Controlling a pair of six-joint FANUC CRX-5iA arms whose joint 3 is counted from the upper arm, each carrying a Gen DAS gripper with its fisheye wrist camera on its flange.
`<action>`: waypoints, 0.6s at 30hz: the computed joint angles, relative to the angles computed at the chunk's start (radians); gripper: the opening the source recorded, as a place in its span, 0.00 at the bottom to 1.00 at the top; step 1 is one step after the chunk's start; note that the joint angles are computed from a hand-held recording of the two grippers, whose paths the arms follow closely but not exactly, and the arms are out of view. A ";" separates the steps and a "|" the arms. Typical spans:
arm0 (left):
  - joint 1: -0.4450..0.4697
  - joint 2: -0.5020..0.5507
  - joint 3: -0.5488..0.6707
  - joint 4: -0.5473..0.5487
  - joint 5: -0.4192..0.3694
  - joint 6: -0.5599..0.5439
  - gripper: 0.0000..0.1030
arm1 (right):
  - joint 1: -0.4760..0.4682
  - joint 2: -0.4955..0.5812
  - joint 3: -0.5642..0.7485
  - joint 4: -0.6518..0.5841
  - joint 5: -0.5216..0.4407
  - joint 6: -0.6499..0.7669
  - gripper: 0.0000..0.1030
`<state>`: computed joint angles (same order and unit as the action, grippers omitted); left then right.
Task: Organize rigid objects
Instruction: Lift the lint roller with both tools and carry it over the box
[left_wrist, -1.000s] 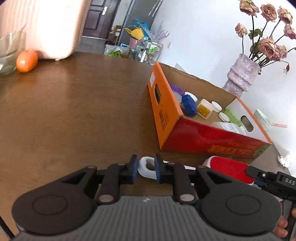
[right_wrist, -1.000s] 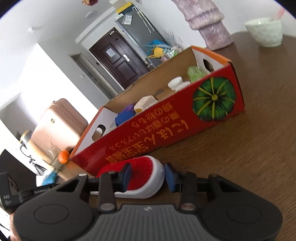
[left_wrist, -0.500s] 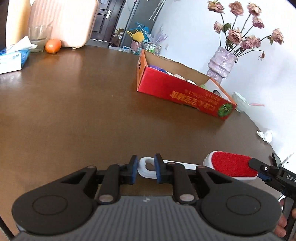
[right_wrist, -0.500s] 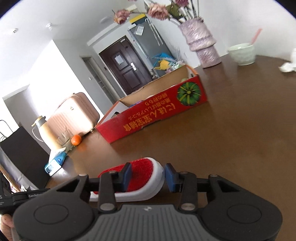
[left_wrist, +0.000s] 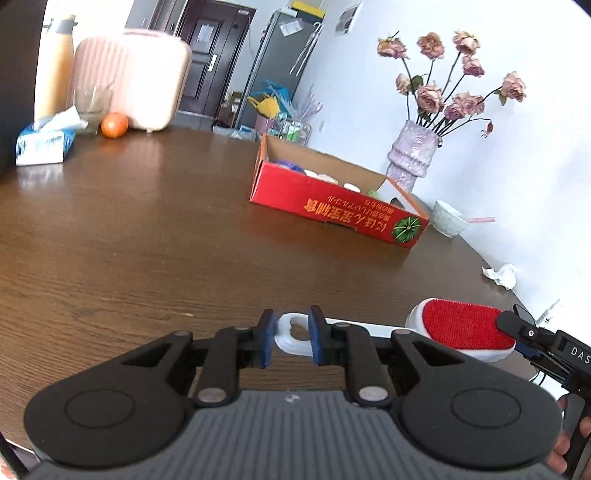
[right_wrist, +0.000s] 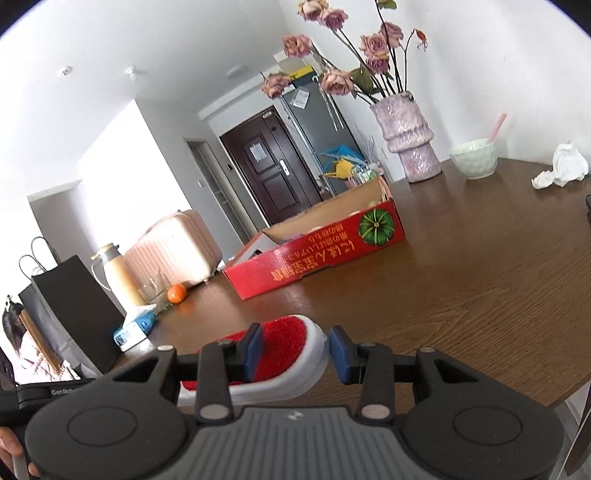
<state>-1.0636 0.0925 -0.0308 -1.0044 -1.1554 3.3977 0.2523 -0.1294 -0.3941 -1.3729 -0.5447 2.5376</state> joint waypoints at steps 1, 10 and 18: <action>-0.006 0.005 0.007 -0.007 -0.009 -0.006 0.18 | -0.005 -0.007 -0.006 -0.010 -0.002 0.010 0.38; 0.031 0.011 0.025 -0.025 0.041 -0.043 0.18 | -0.009 -0.018 -0.005 -0.018 0.027 0.002 0.38; 0.172 0.006 0.061 -0.067 0.197 -0.120 0.18 | -0.021 0.114 0.184 -0.003 0.014 0.004 0.38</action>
